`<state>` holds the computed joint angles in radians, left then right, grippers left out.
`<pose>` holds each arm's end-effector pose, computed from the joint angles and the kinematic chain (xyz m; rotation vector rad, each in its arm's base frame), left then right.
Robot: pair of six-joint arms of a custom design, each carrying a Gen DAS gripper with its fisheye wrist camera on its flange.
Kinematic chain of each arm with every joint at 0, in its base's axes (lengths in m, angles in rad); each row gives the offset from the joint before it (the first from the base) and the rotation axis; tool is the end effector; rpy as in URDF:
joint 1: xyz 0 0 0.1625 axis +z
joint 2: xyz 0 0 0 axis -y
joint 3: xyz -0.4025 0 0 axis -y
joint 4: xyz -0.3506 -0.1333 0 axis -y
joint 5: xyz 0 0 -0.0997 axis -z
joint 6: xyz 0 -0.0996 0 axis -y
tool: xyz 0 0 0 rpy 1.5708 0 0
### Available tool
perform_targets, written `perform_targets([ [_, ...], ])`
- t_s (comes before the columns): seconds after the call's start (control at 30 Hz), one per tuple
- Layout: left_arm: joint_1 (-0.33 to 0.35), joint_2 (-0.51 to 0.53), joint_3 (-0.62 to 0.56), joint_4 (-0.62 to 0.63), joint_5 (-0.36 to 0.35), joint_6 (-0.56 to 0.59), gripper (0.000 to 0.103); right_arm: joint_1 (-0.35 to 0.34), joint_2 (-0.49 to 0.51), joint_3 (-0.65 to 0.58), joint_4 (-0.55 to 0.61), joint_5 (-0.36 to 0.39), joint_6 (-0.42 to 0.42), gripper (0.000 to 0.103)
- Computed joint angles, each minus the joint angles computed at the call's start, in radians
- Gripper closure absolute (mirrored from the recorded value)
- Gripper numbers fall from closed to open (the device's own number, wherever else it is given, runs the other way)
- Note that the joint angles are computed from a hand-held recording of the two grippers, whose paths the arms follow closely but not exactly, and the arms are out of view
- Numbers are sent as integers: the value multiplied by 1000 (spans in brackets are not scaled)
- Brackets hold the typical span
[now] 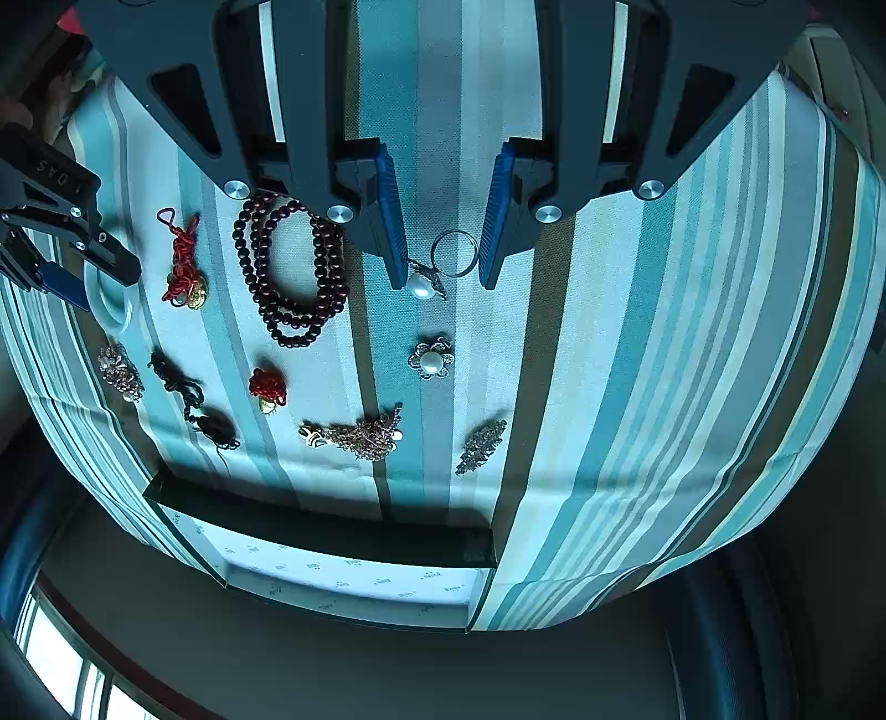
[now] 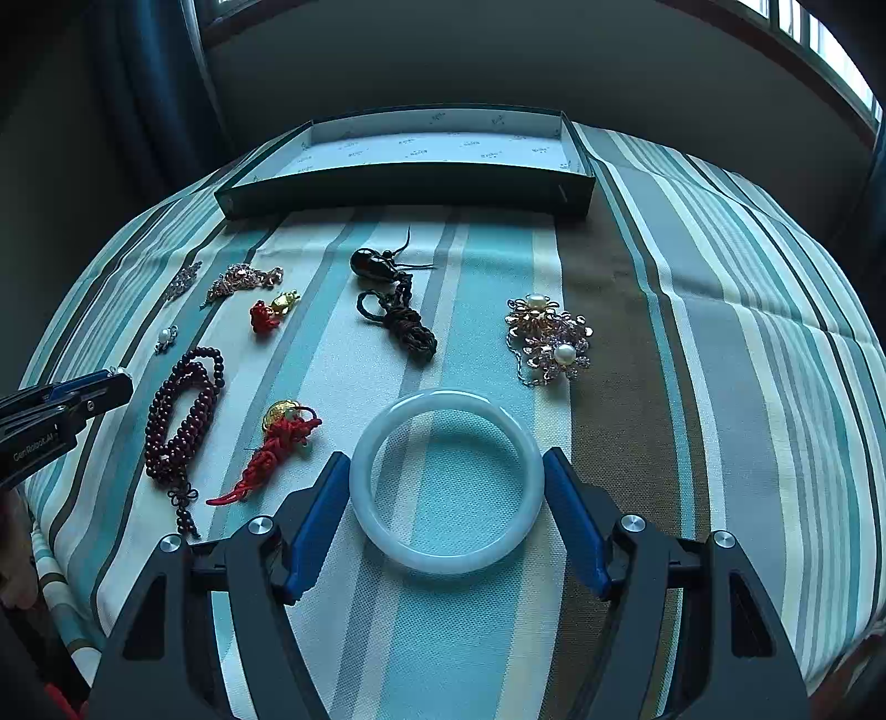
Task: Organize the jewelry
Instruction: 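Grasp the silver pearl ring with the left gripper while the right gripper lifts the bangle, then carry the ring and bangle into the white tray and open both grippers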
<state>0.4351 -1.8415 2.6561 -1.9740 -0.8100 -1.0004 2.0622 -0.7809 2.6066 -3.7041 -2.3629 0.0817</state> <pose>-0.0921 -0.2655 0.1893 0.3566 2.3456 -0.5908 0.2030 -0.2471 0.0701 0.3344 -2.3711 0.6378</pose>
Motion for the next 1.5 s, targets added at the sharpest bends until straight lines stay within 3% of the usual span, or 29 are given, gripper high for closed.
perform_targets([
  [0.37,13,42,-36,-62,45,64,77,27,-63,-29,21,-15,-37,33],
  [0.63,62,165,-88,-262,102,216,77,1,-100,-101,16,-4,-128,33],
  [0.93,190,408,-199,-675,137,513,77,-61,-109,-250,29,38,-266,33],
  [1.17,310,624,-350,-934,154,751,77,-123,-54,-400,64,87,-366,33],
  [1.37,423,783,-486,-994,125,846,77,-207,1,-496,150,137,-383,33],
  [1.5,469,841,-529,-976,114,860,77,-238,28,-517,176,132,-392,33],
])
